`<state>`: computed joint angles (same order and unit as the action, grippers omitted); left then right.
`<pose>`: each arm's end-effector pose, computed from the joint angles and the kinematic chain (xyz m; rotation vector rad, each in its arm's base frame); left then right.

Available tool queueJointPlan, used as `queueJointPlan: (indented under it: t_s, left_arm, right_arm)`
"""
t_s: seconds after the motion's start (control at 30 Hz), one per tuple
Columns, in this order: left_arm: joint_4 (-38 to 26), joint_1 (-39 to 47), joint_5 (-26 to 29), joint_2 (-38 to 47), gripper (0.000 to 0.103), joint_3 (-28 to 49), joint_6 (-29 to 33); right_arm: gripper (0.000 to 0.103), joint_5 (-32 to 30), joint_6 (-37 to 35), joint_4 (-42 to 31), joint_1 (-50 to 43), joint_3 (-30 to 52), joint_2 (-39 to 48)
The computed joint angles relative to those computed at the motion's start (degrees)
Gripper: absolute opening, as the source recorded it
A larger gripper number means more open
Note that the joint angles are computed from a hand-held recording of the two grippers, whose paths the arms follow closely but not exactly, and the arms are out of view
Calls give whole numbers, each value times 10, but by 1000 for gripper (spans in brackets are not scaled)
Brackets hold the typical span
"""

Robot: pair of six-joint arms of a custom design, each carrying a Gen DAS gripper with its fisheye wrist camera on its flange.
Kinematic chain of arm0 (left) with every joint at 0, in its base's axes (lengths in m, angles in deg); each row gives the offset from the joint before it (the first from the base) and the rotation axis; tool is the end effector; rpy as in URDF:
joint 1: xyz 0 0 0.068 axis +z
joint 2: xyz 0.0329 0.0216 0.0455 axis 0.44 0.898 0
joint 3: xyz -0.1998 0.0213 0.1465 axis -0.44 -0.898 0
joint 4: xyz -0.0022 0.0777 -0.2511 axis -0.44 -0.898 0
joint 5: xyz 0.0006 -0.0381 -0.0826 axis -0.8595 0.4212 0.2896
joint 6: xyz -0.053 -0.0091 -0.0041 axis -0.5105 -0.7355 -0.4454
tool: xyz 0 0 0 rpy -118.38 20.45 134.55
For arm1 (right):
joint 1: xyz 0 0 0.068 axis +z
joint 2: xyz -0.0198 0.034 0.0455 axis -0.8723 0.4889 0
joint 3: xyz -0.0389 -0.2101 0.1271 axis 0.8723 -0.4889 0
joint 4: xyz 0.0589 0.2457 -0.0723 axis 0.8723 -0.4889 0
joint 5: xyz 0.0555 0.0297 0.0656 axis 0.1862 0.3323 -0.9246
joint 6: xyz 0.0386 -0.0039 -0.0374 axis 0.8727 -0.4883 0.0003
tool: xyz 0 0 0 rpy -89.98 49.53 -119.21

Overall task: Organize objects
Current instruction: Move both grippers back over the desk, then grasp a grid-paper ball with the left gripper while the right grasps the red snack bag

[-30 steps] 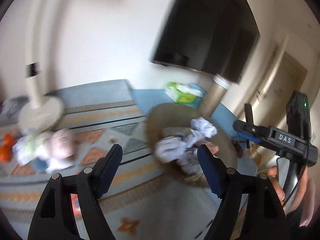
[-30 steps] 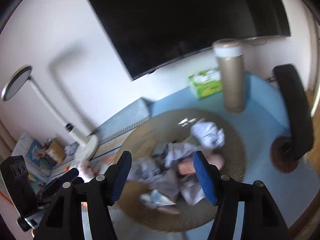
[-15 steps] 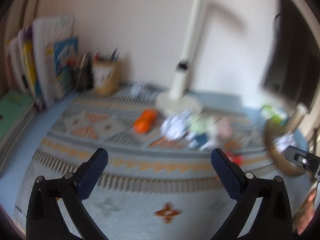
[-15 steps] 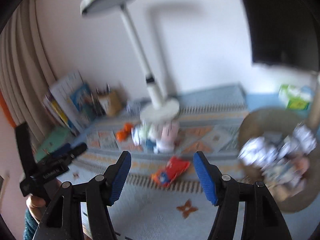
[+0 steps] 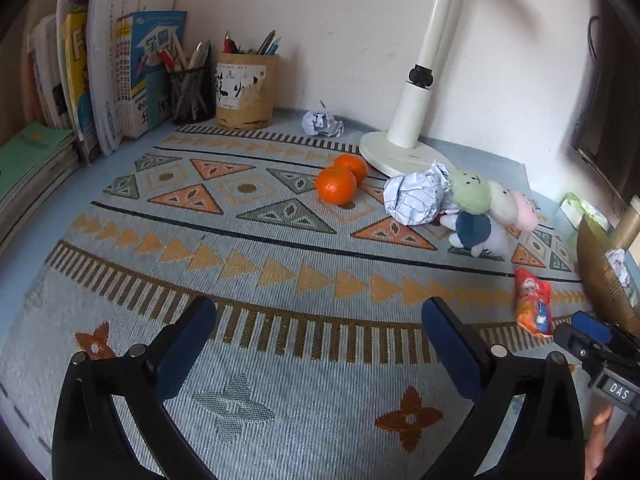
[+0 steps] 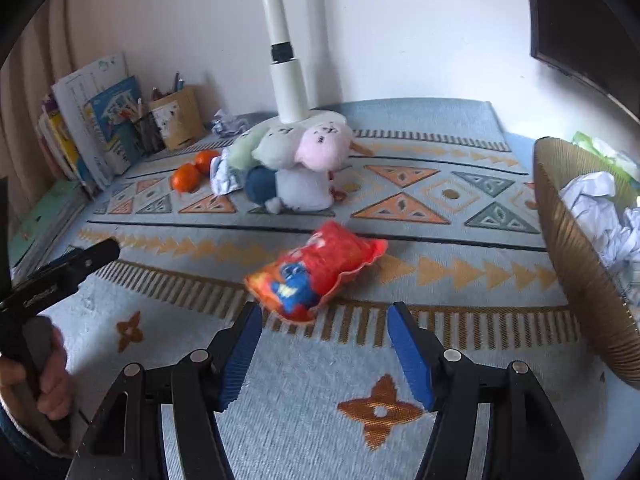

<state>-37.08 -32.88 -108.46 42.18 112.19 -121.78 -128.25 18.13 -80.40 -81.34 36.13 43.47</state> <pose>0.1402 -0.1834 0.1342 -0.5533 2.2311 0.0394 0.2277 -0.0621 0.1495 -0.6792 2.3080 0.4183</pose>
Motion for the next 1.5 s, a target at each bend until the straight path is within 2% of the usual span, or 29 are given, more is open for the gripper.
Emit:
queueJointPlan:
  t_s: [0.13, 0.33, 0.73, 0.8, 0.83, 0.87, 0.9, 0.97, 1.0, 1.07, 1.1, 1.2, 1.3, 1.4, 1.47, 1.5]
  left_arm:
    - [-17, -4, -7, 12, 102, 14, -6]
    - [-1, 2, 7, 8, 102, 9, 15]
    - [1, 0, 16, 28, 102, 28, 57]
    - [47, 10, 36, 1, 102, 11, 123]
    - [99, 29, 71, -31, 101, -13, 191]
    - [141, 69, 132, -67, 101, -25, 280]
    - [150, 105, 172, -78, 101, -15, 336]
    - [165, 159, 230, -74, 101, 15, 428]
    - [168, 182, 239, -50, 101, 45, 482]
    - [166, 210, 249, 16, 101, 102, 576]
    - [160, 229, 271, 58, 101, 134, 625]
    - [146, 273, 312, 155, 91, 205, 713]
    - [137, 303, 358, 220, 83, 260, 754]
    - [110, 307, 372, 274, 64, 309, 787]
    - [117, 306, 390, 275, 48, 307, 794]
    - [119, 304, 393, 270, 46, 302, 790]
  right_arm:
    - [64, 2, 12, 18, -5, -11, -8]
    - [64, 26, 12, 37, 12, -33, -32]
    - [64, 36, 26, 35, 12, -22, -18]
    - [64, 37, 27, 32, 12, -20, -19]
    - [64, 35, 25, 19, 10, -11, -13]
    - [64, 37, 22, -13, 10, 11, 4]
    - [64, 26, 13, -80, 6, 57, 45]
    - [64, -33, -12, -235, -11, 156, 141]
    - [64, -40, 0, -260, -7, 175, 154]
    - [64, 2, 65, -226, 30, 166, 128]
    - [64, 15, 82, -208, 46, 159, 118]
    - [64, 71, 149, -134, 90, 133, 97]
    - [65, 90, 196, -114, 108, 144, 124]
    - [65, 110, 234, -69, 129, 127, 113]
    - [65, 144, 262, -28, 152, 101, 91]
    - [65, 158, 271, -12, 162, 89, 82]
